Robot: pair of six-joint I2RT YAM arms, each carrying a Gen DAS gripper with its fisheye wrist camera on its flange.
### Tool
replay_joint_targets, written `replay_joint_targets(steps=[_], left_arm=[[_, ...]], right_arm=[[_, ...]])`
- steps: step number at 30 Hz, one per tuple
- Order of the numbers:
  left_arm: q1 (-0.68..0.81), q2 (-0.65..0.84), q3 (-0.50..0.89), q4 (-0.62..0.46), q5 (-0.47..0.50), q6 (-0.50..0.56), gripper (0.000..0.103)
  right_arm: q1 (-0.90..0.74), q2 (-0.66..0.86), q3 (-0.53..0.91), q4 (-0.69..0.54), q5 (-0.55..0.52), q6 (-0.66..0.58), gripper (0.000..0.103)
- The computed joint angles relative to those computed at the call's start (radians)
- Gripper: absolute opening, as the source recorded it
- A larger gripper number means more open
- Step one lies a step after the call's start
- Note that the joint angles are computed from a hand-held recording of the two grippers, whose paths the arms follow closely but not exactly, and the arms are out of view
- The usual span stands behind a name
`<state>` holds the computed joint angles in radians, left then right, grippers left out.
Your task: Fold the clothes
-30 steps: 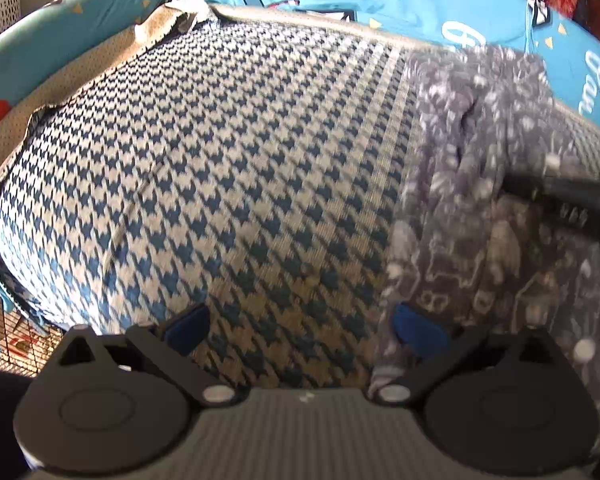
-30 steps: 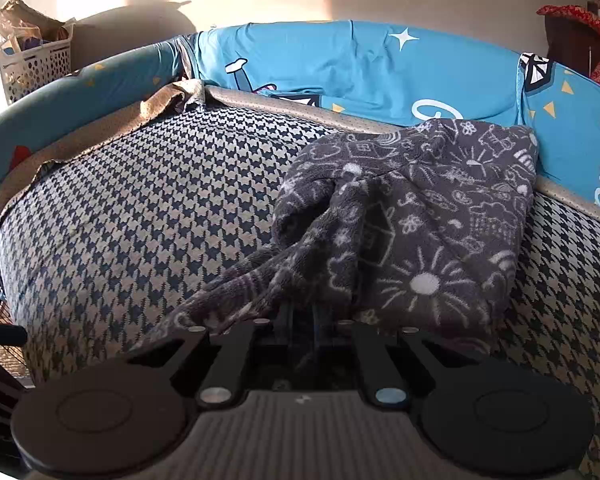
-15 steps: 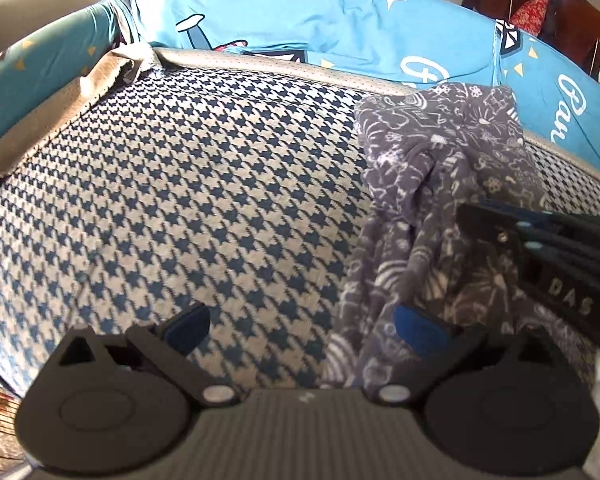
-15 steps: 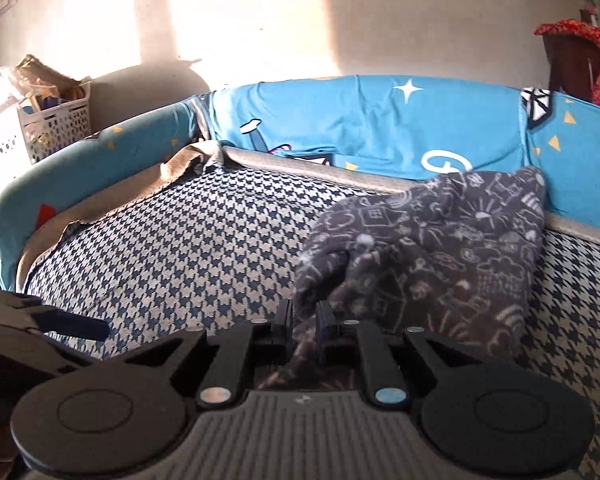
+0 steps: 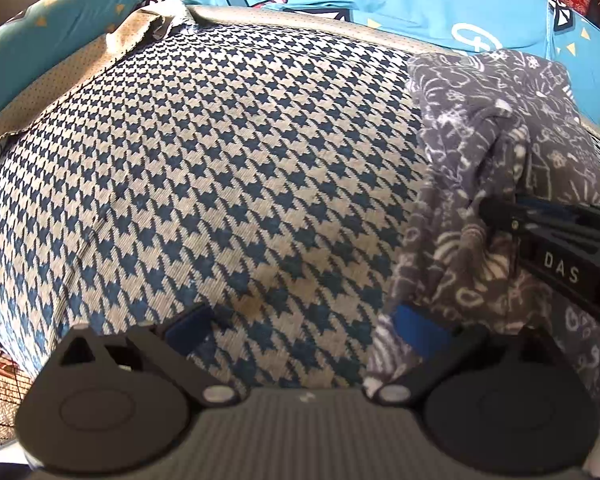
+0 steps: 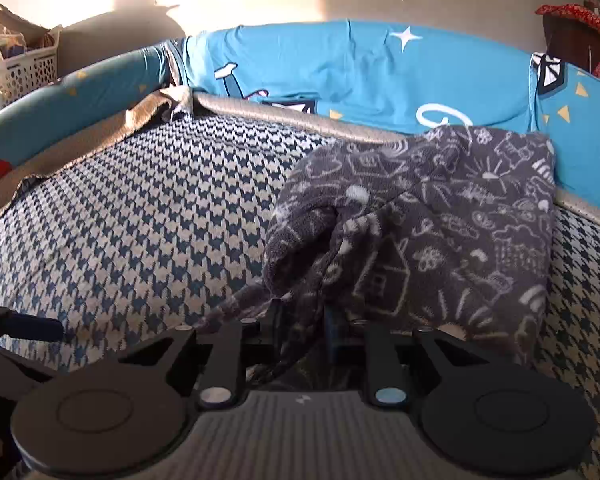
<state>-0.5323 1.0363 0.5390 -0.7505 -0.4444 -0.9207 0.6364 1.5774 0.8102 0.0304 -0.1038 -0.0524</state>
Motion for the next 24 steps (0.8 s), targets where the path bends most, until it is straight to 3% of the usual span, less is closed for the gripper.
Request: replay_joint_targets(steps=[5,12,17,22,24], left_arm=[[-0.021,0.009,0.016,-0.013,-0.037,-0.025,0.103],[-0.029,-0.040,0.028,-0.048,-0.107,-0.061,0.103],[-0.044,-0.077,0.016,-0.035,-0.105,-0.057,0.103],[-0.100,-0.060,0.009,-0.012,-0.103,-0.060,0.103],[-0.115,-0.039,0.015,-0.008,-0.119,-0.055,0.103]], right_arm=[[-0.007,-0.001,0.002,0.023,-0.053,0.013,0.010],[0.003,0.026,0.030,0.073,-0.129,0.048,0.010],[0.004,0.075,0.071,0.064,-0.153,0.066,0.010],[0.022,0.129,0.111,0.018,-0.116,0.050,0.014],[0.022,0.120,0.106,0.018,-0.130,0.041,0.023]])
